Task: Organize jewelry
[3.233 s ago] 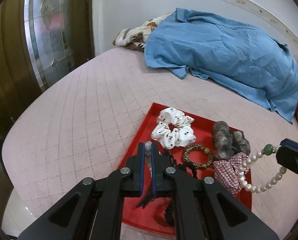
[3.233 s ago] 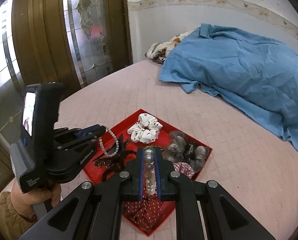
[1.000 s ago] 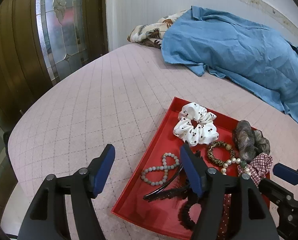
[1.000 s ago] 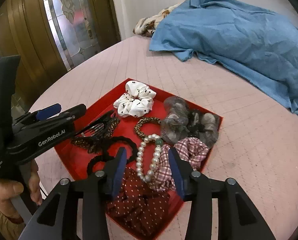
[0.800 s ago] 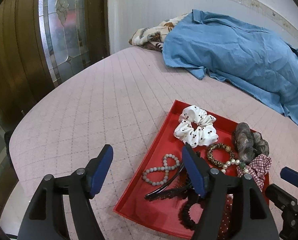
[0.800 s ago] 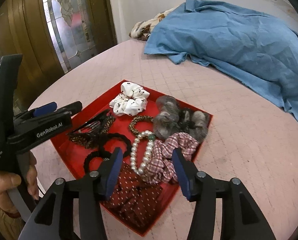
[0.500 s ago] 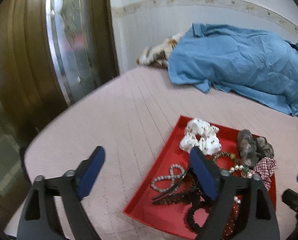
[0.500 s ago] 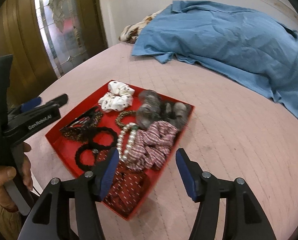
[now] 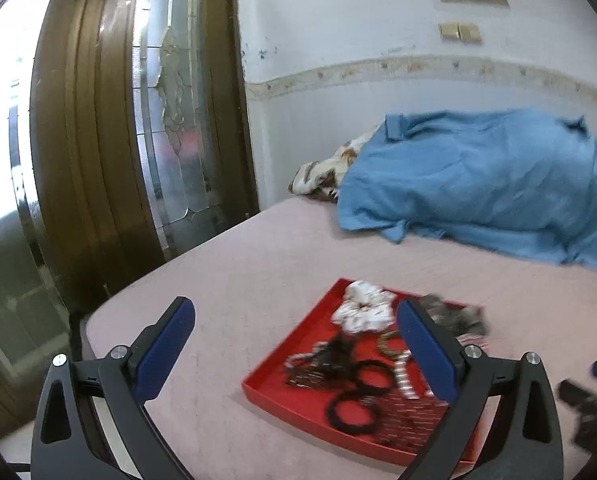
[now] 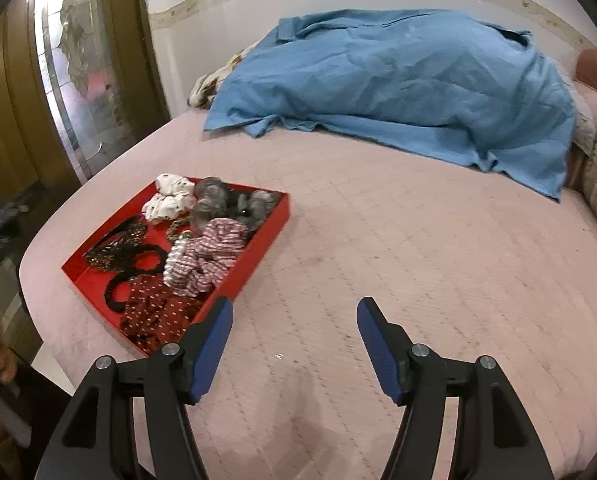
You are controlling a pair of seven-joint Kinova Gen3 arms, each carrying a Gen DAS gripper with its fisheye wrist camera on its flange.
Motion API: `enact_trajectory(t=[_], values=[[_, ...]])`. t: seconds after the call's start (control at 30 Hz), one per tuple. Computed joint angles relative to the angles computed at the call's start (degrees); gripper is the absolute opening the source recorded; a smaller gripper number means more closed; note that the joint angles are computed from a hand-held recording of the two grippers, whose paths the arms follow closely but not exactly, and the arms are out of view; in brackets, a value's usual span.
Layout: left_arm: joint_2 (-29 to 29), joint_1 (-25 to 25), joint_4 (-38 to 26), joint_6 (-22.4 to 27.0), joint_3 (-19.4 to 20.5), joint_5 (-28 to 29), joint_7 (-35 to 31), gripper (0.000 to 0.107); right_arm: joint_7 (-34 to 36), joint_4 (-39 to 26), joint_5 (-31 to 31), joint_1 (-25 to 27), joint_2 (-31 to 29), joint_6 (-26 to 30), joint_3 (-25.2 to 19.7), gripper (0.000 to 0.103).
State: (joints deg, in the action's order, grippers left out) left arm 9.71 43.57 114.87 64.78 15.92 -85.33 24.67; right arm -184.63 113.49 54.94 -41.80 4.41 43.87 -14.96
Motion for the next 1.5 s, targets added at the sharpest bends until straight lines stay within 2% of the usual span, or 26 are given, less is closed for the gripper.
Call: enact_trajectory(t=[0.13,0.23,0.43,0.5,0.57,0.63,0.73,1.0,1.5], values=[[-1.0,3.9,-0.4,4.6,2.4,-0.5,0.6,0.103,-4.0,2.6,3.0,-1.0,-2.2,2.9,-1.4,0.07],[-2.2,5.1,-1.2,3.4,3.8,0.9,-1.4,0.103,-7.5,4.4,6.0,-1.7,-3.5,5.4,-3.1,0.075],[-5.2,4.8,-2.2,-4.1,5.2,7.7,-2.1,0.103,-12.4,7.1,9.7,-2.4,-5.8,8.6,-6.0,0.079],[-4.8,5.0,-3.0,-4.3,5.5,9.7,-3.3,0.103,-13.7,7.9,10.4,-2.4,-6.4,9.5,-6.6,0.082],[-3.4,5.7,-4.5,-2.6,5.7,11.7,-5.2,0.103,-14.5,8.5,10.6,-2.2,-6.7,9.7,-6.9,0.082],[-1.8,6.7,-6.0,-0.6,5.2,13.5,-7.0,0.103,-14.8,9.3,10.3,-1.8,-7.1,9.3,-7.0,0.082],[-0.8,7.2,-7.4,-1.4,4.0,16.6,-9.6,0.103,-15.5,10.4,10.2,-1.3,-7.6,8.4,-7.2,0.082],[2.3,9.3,-9.7,-0.7,1.4,20.0,-14.3,0.103,-14.7,11.3,9.1,-0.4,-7.8,7.5,-7.5,0.082],[1.3,6.5,-8.2,-8.0,-1.0,26.9,-17.8,0.103,-10.8,9.9,6.4,-1.0,-6.2,8.1,-7.1,0.084]])
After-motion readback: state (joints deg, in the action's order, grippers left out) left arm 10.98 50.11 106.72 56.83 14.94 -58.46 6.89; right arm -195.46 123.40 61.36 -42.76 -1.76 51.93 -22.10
